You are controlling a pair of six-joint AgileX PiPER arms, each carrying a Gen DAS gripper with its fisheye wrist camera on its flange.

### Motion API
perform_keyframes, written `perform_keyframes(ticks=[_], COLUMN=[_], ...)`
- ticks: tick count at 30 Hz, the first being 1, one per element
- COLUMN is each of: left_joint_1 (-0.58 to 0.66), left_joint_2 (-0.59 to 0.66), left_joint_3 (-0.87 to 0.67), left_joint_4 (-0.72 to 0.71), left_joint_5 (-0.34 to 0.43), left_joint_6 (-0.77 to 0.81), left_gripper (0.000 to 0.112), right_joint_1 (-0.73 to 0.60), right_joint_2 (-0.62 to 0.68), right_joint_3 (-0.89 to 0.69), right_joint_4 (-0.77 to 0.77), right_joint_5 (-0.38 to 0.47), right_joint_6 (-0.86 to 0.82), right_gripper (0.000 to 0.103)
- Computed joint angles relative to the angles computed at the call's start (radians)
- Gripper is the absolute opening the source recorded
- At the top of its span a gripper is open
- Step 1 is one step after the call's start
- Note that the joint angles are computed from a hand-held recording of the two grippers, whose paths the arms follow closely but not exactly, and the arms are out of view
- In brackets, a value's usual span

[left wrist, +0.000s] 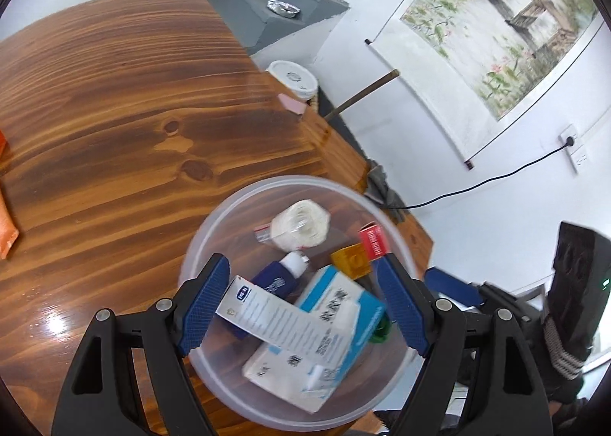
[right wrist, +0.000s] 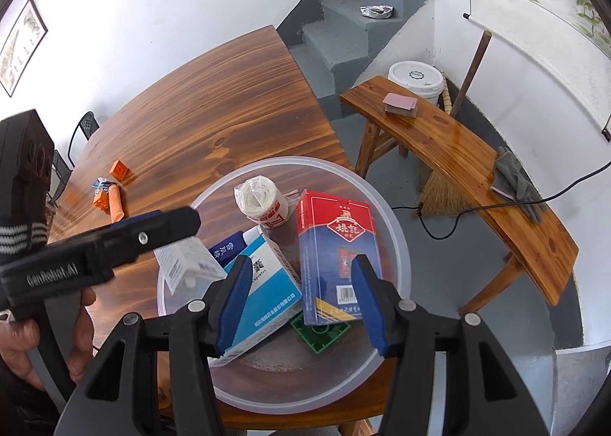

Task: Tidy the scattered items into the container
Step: 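Move both open tools back over the table toward the orange items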

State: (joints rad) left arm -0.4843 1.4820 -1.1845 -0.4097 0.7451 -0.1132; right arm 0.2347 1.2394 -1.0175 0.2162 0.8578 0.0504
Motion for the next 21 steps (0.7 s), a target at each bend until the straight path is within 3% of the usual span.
perform_keyframes(ticks=[14,21], left_joint_1=[0.007,0.034], left_joint_2=[-0.097,-0.141], left_joint_3=[0.028,0.082], left_joint_4=[0.087,0.189], left_joint_5=[0.013,0.068], left_joint_6=[-0.041,-0.128], left_gripper=[0.083,0.083], right_joint_1=[0.061,0.117], right_joint_2=[0.011,0.049], right_joint_3=[-0.023,-0.047], right_joint_4=[-0.019,-0.016], right_joint_5=[-0.014,-0.031], right_joint_6=[0.027,0.036], right_gripper=[0.059,0.06])
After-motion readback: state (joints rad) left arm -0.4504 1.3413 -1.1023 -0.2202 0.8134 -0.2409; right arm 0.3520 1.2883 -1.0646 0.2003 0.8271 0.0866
